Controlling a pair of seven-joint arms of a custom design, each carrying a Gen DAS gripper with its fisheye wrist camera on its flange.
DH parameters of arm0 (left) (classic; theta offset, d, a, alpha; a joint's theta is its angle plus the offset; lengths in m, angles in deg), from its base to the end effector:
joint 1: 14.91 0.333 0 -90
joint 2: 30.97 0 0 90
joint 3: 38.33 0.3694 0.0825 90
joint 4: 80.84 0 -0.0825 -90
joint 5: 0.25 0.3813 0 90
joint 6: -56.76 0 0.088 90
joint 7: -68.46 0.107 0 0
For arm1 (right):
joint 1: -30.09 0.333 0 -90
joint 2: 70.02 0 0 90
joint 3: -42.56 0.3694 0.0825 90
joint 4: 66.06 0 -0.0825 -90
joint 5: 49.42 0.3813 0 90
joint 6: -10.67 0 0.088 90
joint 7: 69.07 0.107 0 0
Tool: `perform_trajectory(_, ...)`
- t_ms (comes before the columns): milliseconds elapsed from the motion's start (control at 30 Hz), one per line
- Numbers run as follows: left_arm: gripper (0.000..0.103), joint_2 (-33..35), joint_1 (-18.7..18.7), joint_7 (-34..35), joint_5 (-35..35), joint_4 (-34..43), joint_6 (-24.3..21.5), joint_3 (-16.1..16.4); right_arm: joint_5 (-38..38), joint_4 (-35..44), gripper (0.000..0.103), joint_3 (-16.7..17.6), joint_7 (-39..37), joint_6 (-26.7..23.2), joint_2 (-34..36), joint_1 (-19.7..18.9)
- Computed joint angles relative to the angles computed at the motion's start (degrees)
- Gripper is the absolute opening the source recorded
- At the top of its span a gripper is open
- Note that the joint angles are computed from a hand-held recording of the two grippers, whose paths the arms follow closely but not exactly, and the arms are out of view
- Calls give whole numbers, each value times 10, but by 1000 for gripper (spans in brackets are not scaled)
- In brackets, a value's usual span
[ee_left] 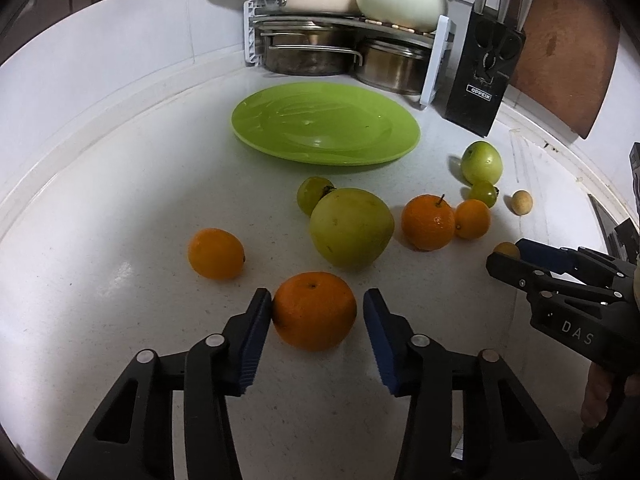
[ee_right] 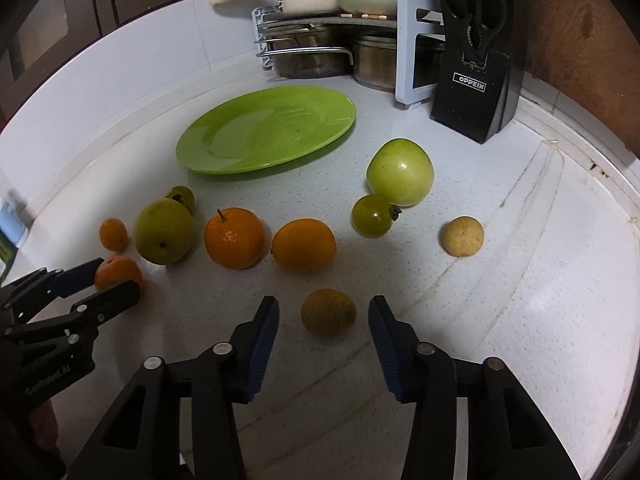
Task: Organize fruits
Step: 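Grasp a mandarin orange with the left tool while the right tool grasps a small brown kiwi, then carry both fruits over the green plate and open both tools to drop them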
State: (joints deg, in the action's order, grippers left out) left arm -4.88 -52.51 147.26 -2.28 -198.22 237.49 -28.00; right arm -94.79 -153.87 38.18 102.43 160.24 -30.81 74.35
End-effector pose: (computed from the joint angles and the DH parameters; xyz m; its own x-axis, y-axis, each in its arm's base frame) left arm 0.5862 -0.3130 0.3438 -0.3055 -0.9502 0.0622 -0.7647 0.2059 -0.6106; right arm 0.5722 0.5155 0.3335 -0.0598 -0.9964 -0.0593 -0.7820 0.0837 -0.6176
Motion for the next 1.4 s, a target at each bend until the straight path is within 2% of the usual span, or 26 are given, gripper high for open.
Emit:
perform_trajectory(200,43,5,-4,-6,4,8,-2,6,10,6,30,5,-22,4,5,-6)
perform_trajectory(433,42,2,3,-7,6,7,-6,-1,9,3,30,-1,-23,11,0,-2)
perform_trajectory(633,42,-10,2,-4,7,-1,11,1,1,7,30,-2,-27,16,-7,0)
perform_trajectory(733,42,-15,-20,1,4,-5,25,24,-6,11,30,-5,-28,21,-10,1)
perform_trajectory(933,42,-21,-36,35,-24,-6,52,42,-22,29,30,-12,-24,36,-10,2)
perform_trajectory(1233,42,-19,15,101,-74,23,61,-19,-11,79,30,-16,-63,54,11,-7)
perform_trajectory(1400,42,-5,20,130,-90,57,62,-22,6,119,30,-20,-97,61,31,-14)
